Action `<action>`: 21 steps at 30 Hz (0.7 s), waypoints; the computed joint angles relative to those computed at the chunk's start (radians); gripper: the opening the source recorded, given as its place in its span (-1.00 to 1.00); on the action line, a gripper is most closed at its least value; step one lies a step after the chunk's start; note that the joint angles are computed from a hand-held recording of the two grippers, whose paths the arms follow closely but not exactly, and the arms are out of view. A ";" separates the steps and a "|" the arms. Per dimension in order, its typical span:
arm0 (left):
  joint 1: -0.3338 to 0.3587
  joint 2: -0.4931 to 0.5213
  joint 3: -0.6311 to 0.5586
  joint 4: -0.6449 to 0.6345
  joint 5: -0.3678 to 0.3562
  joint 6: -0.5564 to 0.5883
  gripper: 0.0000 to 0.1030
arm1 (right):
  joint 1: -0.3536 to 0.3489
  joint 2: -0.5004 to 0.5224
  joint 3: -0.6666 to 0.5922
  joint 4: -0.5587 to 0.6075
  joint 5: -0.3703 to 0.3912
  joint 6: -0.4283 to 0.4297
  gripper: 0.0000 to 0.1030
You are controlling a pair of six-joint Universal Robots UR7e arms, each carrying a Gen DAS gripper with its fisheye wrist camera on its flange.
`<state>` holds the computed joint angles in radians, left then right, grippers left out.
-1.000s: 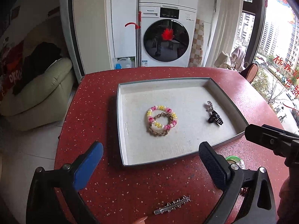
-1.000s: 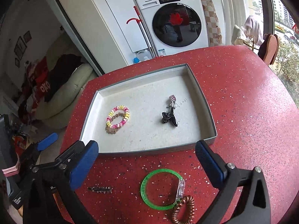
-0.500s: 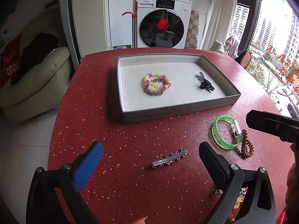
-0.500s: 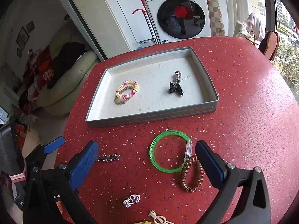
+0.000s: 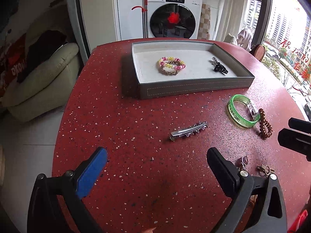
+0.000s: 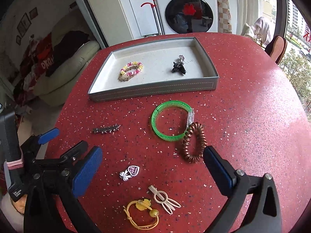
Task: Organize jewelry
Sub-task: 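Withdraw both open tools from the tray back over the table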
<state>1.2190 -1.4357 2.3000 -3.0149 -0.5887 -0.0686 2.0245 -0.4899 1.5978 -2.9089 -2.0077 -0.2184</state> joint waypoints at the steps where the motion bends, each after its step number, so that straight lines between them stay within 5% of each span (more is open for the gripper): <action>1: 0.005 -0.002 0.000 0.008 -0.007 -0.008 1.00 | -0.002 -0.007 0.016 -0.009 -0.008 -0.001 1.00; 11: 0.016 0.012 0.007 -0.003 -0.038 0.039 1.00 | -0.034 -0.040 0.101 -0.051 -0.078 0.025 1.00; 21: 0.024 0.085 -0.058 -0.043 -0.026 0.151 1.00 | -0.043 -0.007 0.050 -0.041 -0.123 0.046 1.00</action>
